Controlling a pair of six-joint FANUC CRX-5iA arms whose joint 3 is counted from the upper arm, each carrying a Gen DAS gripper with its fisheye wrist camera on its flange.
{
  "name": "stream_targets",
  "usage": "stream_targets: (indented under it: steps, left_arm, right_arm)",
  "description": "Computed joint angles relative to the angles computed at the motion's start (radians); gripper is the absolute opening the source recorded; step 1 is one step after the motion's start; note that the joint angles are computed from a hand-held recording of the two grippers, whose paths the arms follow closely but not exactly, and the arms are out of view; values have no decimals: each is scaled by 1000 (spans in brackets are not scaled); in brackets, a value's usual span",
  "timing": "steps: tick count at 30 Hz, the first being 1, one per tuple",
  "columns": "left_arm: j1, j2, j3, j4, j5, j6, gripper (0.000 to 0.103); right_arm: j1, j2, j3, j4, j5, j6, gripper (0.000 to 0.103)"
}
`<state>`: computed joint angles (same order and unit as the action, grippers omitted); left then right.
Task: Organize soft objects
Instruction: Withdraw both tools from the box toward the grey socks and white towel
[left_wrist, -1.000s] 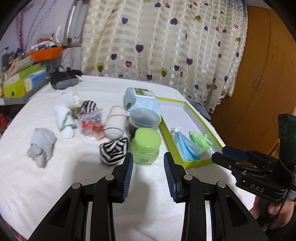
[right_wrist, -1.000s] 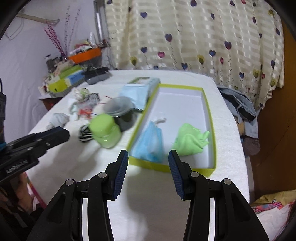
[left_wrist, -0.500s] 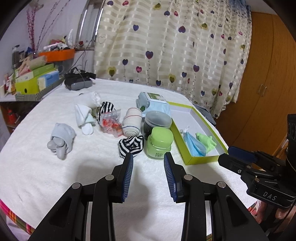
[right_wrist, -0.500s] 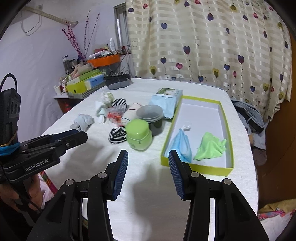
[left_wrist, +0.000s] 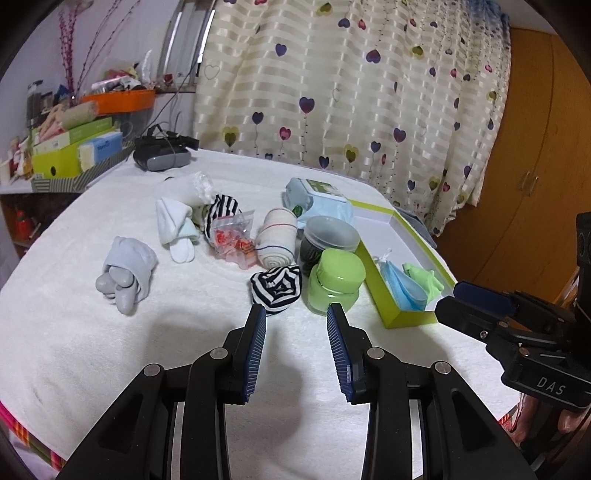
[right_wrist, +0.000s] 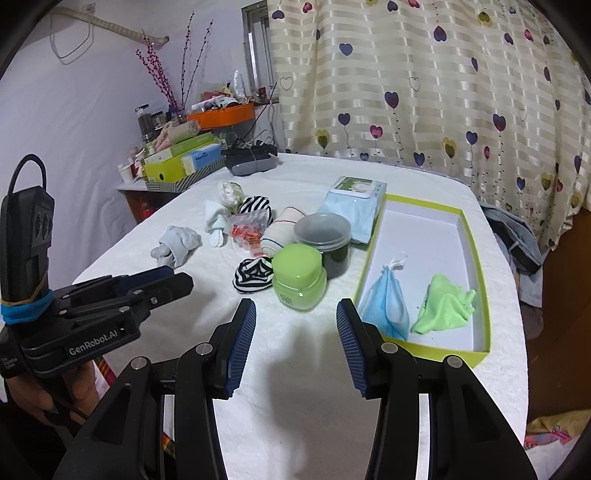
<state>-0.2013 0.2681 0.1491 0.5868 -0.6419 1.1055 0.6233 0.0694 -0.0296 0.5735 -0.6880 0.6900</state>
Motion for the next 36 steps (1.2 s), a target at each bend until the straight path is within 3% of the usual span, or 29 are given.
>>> stream_targets:
  steps: [11,15,21,36]
  left_arm:
    - [17,11,11,-10,-7,30,33]
    - [29,13,5,2,0,30,40]
    - [48,20,9,4,5,46,40]
    - [96,53,71,-101,-6,184,42]
  right_arm:
    - [4,39,58,-40,-6,72,47]
    - [7,59,88,-61,-16,106,47]
    - [5,87,132,-98,-30,154,47]
    - [-4,160,239,-179,-50,256,47]
